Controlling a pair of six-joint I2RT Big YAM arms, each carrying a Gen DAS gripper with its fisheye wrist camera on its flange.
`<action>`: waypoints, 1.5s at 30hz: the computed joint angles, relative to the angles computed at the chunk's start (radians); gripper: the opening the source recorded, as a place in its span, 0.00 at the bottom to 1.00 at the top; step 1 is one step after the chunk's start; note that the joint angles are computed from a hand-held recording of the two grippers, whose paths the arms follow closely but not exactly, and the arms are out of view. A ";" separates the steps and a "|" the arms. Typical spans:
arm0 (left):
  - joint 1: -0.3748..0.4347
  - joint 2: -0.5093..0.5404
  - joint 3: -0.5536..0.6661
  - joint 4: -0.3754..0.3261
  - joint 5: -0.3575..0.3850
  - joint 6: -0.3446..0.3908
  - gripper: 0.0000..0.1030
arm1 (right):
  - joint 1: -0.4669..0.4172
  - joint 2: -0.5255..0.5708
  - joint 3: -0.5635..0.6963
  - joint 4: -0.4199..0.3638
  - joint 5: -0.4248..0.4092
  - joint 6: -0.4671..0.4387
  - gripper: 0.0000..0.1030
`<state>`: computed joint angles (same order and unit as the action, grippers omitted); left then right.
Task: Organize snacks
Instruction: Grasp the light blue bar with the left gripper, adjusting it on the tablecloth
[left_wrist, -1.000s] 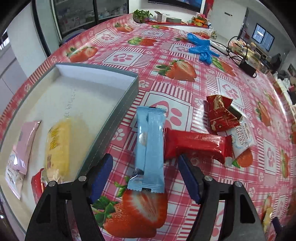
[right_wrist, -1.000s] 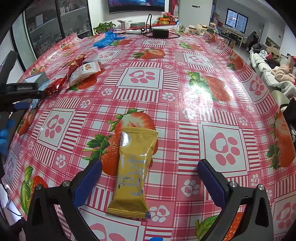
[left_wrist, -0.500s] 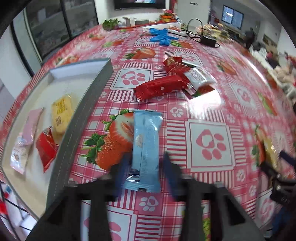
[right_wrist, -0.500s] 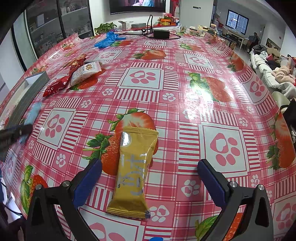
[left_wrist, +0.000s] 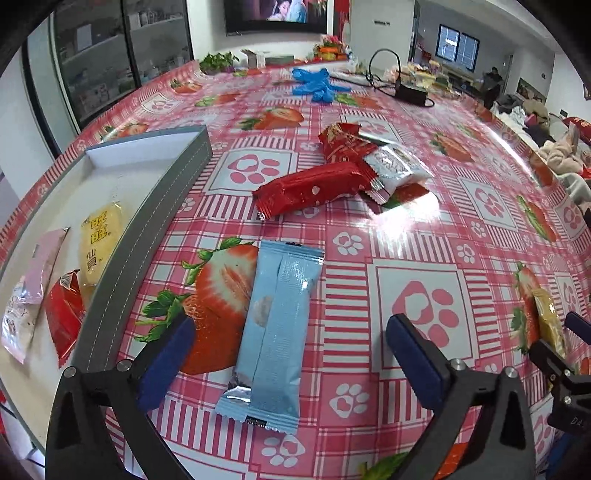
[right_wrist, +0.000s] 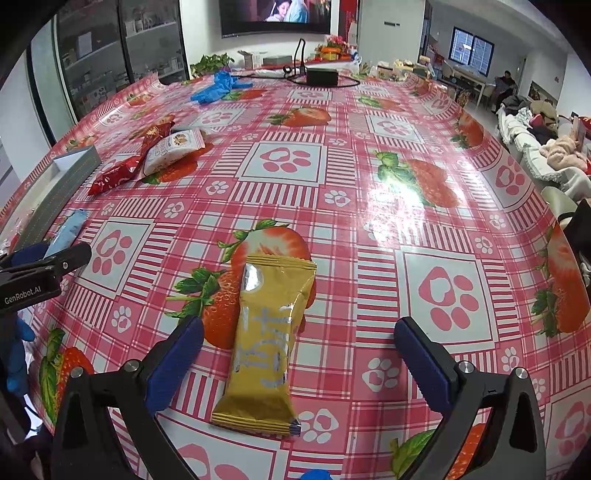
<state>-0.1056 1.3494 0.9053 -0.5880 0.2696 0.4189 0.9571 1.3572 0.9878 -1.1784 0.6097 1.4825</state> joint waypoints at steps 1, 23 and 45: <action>0.001 -0.001 0.009 -0.023 -0.003 0.005 1.00 | 0.004 0.000 -0.002 0.000 0.004 0.003 1.00; -0.260 -0.156 0.074 -0.078 0.215 -0.378 1.00 | 0.031 0.002 -0.011 -0.001 0.056 0.029 1.00; -0.363 -0.161 0.061 -0.068 0.135 -0.418 1.00 | 0.033 0.002 -0.007 -0.005 0.060 0.029 1.00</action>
